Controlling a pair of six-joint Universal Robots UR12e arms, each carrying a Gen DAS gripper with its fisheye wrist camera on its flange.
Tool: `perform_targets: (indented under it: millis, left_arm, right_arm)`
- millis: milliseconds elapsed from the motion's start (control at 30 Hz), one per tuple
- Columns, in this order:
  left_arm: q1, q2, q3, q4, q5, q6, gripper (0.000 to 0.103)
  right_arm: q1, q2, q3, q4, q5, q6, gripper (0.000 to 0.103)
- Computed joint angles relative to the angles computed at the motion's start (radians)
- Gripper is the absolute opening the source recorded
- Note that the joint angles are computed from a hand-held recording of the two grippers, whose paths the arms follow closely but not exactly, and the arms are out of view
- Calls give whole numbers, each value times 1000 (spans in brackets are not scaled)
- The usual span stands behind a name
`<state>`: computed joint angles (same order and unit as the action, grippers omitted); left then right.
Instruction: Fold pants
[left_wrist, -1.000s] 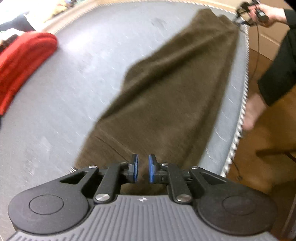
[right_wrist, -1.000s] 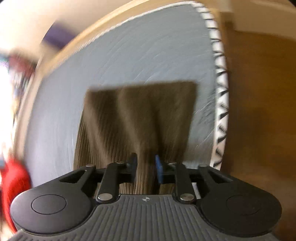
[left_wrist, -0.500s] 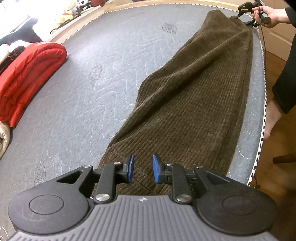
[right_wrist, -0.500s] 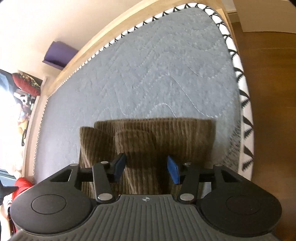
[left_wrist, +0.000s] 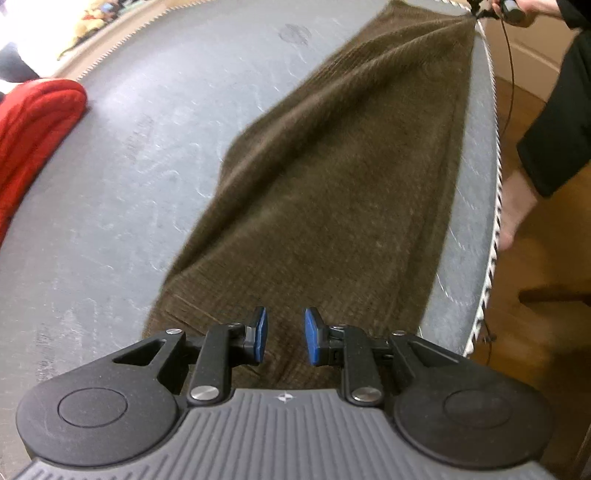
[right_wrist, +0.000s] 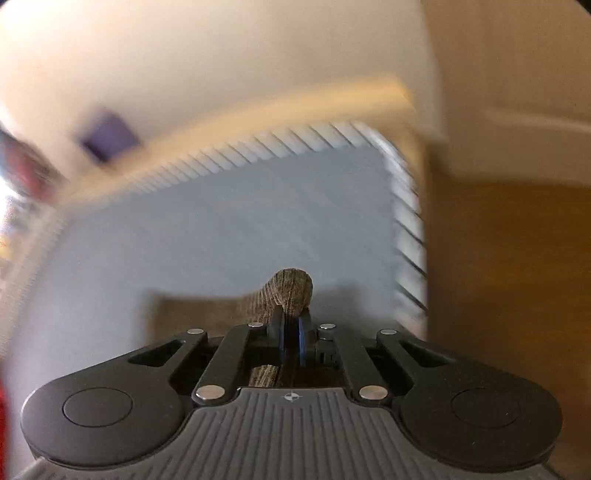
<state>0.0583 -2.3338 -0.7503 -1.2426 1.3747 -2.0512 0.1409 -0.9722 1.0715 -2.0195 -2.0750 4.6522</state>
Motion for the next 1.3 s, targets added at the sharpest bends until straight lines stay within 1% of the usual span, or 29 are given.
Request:
perform_targets:
  millis: [33, 67, 100, 133, 167, 200, 233, 267, 300, 333, 400, 467, 500, 567, 633, 733, 833, 900, 933, 1000, 1033, 1067, 1100, 1133, 1167, 1200, 1233, 1267, 1300]
  left_arm:
    - [-1, 0, -1, -10, 11, 11, 25]
    - [-2, 0, 0, -23, 20, 20, 25]
    - [-2, 0, -1, -31, 25, 27, 25]
    - [0, 1, -1, -36, 26, 30, 25]
    - [0, 1, -2, -41, 27, 28, 25]
    - [2, 0, 1, -47, 25, 21, 25]
    - [5, 0, 2, -49, 25, 12, 25]
    - [7, -3, 8, -54, 25, 1, 26]
    - [9, -6, 14, -63, 28, -12, 27]
    - [11, -9, 18, -74, 30, -22, 29]
    - [13, -15, 30, -107, 45, -31, 30]
    - [13, -15, 28, -129, 76, -17, 30]
    - [14, -13, 23, -131, 86, -12, 30]
    - [19, -8, 11, -121, 85, -16, 31]
    - [25, -9, 14, -116, 71, -48, 32]
    - [30, -10, 15, -93, 70, -69, 32]
    - [30, -19, 31, -86, 69, -79, 32]
    - [27, -26, 43, -87, 68, -74, 32]
    - [25, -28, 45, -87, 66, -70, 32]
    - [22, -38, 63, -95, 59, -64, 32]
    - [21, -43, 74, -101, 54, -62, 32]
    - [21, -46, 80, -104, 50, -61, 32]
    - [20, -51, 89, -106, 44, -61, 32]
    - [19, -56, 99, -109, 39, -63, 32]
    - [18, -61, 110, -110, 33, -68, 32]
    - [18, -68, 122, -110, 28, -76, 32]
    - [18, -72, 129, -108, 24, -84, 32]
    - [18, -74, 134, -107, 20, -89, 32]
    - [18, -76, 137, -107, 16, -93, 32]
  right_arm:
    - [-9, 0, -6, 80, 52, 66, 15]
    - [-11, -3, -6, 117, 63, 129, 27]
    - [-10, -5, -5, 121, 46, 159, 31]
    - [-4, 2, -25, 143, 5, 150, 31]
    - [6, 17, -57, 163, -57, 118, 32]
    - [16, 30, -79, 147, -122, 56, 32]
    - [24, 39, -88, 100, -169, -14, 33]
    - [31, 48, -88, 12, -201, -101, 36]
    - [34, 55, -83, -76, -201, -170, 37]
    - [32, 61, -76, -174, -169, -242, 40]
    - [22, 77, -66, -346, -50, -348, 41]
    - [16, 101, -71, -439, 37, -399, 43]
    - [13, 111, -78, -448, 72, -403, 44]
    - [-2, 138, -103, -440, 174, -364, 45]
    - [-15, 164, -126, -463, 246, -321, 45]
    - [-19, 216, -209, -390, 247, -322, 48]
    - [-7, 279, -343, -221, 238, -310, 49]
    - [0, 316, -413, -160, 196, -346, 50]
    - [3, 343, -470, -103, 179, -380, 50]
    - [14, 417, -631, 68, 120, -457, 32]
    - [18, 447, -691, 125, 95, -478, 7]
    - [17, 457, -711, 141, 91, -488, 6]
    - [15, 450, -694, 114, 95, -473, 4]
    - [12, 424, -639, 45, 82, -421, 1]
    - [15, 392, -570, -43, 26, -366, 1]
    - [20, 382, -544, -103, -51, -341, 1]
    - [29, 389, -552, -121, -156, -337, 0]
    - [35, 397, -567, -97, -235, -349, 0]
    - [35, 402, -584, -44, -273, -347, 0]
